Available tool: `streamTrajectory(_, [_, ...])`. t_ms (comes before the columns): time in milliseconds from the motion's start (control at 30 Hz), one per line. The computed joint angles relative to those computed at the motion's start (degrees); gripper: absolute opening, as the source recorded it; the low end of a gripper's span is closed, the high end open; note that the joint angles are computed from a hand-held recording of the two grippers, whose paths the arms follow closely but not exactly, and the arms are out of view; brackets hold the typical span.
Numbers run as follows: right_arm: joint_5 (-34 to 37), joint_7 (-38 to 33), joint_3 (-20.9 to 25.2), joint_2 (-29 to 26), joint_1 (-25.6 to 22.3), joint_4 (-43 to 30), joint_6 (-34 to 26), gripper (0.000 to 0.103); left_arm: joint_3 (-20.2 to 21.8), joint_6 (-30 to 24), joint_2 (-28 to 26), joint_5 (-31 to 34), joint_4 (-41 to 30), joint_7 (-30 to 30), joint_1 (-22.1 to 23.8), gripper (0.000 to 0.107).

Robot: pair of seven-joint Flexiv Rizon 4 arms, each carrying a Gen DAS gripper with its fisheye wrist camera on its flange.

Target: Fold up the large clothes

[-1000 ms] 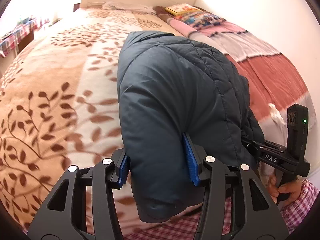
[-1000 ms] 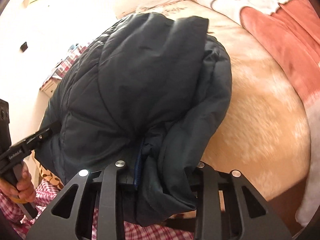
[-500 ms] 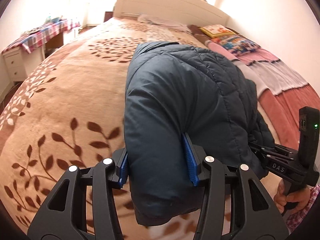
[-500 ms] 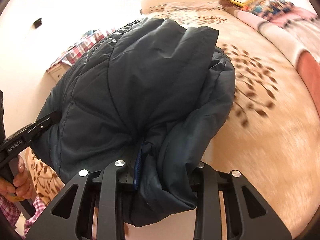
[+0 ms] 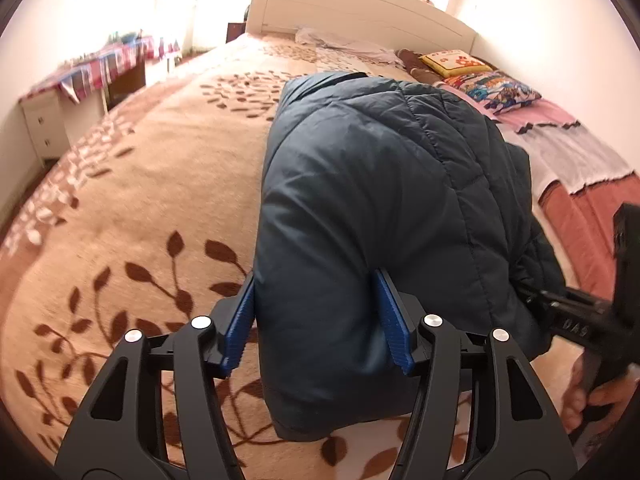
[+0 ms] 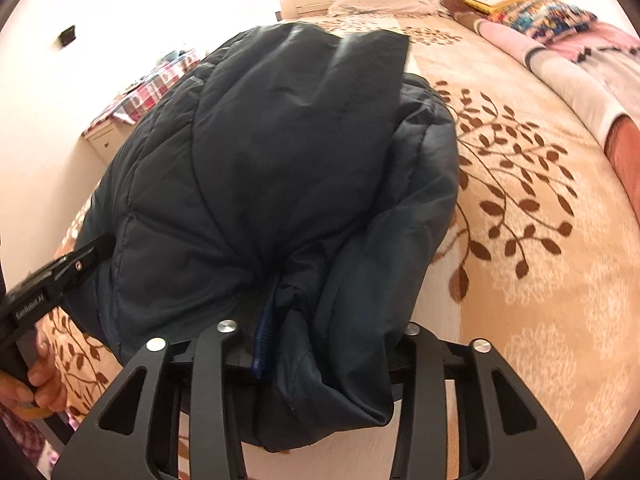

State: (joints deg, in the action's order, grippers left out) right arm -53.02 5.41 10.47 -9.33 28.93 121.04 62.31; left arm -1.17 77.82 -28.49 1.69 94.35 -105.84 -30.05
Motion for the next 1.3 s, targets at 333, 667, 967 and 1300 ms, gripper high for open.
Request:
streamTrajectory(333, [2.94,3.84,1.67,3.57,-0.12,1.55,-3.05,0.069,2.05,-3.02,3.24,5.32,0.58,-3.45,-1.97,0.067])
streamTrajectory(667, [2.37,7.28,5.05,9.37,-0.37,4.33,-6.93,0.069,-0.06,-3.18,8.07,6.91,4.78,-4.51,-1.18,0.067])
streamTrajectory(967, [6.27,9.14,9.86,13.6,1.87,5.63,-13.49,0.069,-1.21,-6.37,12.33,9.22,7.83,-7.19,-1.47,0.068])
streamTrajectory(1300, [11.15,8.42,12.38,13.28,6.23,4.37,-18.87,0.069,-3.41,-11.49,16.76,13.07,10.71,-11.34,-1.61,0.068])
